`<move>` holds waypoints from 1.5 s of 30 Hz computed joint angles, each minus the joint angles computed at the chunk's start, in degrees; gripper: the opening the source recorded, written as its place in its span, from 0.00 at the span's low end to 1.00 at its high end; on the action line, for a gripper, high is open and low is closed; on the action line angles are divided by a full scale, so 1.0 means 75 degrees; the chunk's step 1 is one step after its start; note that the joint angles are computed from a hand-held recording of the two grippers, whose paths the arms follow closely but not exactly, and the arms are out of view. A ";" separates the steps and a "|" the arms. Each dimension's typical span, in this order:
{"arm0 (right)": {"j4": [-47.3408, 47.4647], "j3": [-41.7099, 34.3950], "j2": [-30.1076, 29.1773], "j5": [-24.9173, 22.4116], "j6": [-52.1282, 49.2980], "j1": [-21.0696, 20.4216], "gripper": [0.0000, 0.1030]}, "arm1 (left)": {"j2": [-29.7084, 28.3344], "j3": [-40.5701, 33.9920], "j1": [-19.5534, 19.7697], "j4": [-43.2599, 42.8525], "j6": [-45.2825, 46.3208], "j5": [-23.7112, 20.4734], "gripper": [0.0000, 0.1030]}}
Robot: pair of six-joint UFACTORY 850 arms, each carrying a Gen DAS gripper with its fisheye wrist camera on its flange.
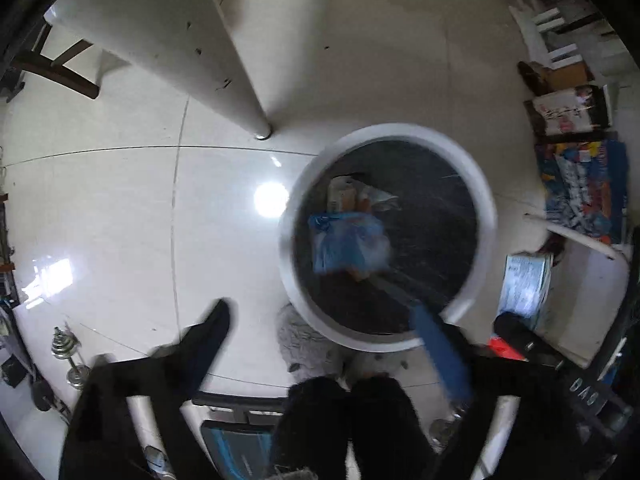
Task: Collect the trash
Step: 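Carry the carton and blue bag to the bin and open both tools, then grasp the white-green medicine box with the right tool while the left tool grasps the Doctor toothpaste box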
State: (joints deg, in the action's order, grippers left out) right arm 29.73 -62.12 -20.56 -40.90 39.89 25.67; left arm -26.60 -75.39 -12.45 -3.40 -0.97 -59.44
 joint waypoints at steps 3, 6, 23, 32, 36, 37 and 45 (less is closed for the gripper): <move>0.0008 -0.0005 -0.0091 0.0206 -0.0190 0.0007 0.93 | 0.0156 0.0164 0.0048 0.0349 -0.0130 0.0229 0.99; -0.0562 -0.0183 -0.0134 0.0040 0.0058 0.0086 0.96 | 0.0357 0.0269 0.0054 0.0671 -0.0361 0.0365 0.99; -0.3311 -0.1569 0.0546 -0.2736 0.1416 0.0723 0.96 | 0.1694 -0.0192 -0.0181 0.1174 -0.0416 -0.0880 0.99; -0.3539 -0.2933 0.1071 -0.4302 0.1569 0.0915 0.96 | 0.2126 -0.1467 -0.0139 0.0788 -0.0205 -0.2412 0.99; -0.3643 -0.3989 0.1055 -0.5103 0.1679 0.1003 0.96 | 0.2113 -0.2318 -0.0084 0.0678 -0.0057 -0.3008 0.99; -0.3651 -0.4291 0.1019 -0.5288 0.1728 0.1019 0.96 | 0.2076 -0.2581 -0.0068 0.0657 -0.0032 -0.3185 0.99; -0.3812 -0.7101 0.0375 -0.6499 0.2352 0.0824 0.96 | 0.0947 -0.5763 -0.0225 0.0727 0.0073 -0.4124 0.99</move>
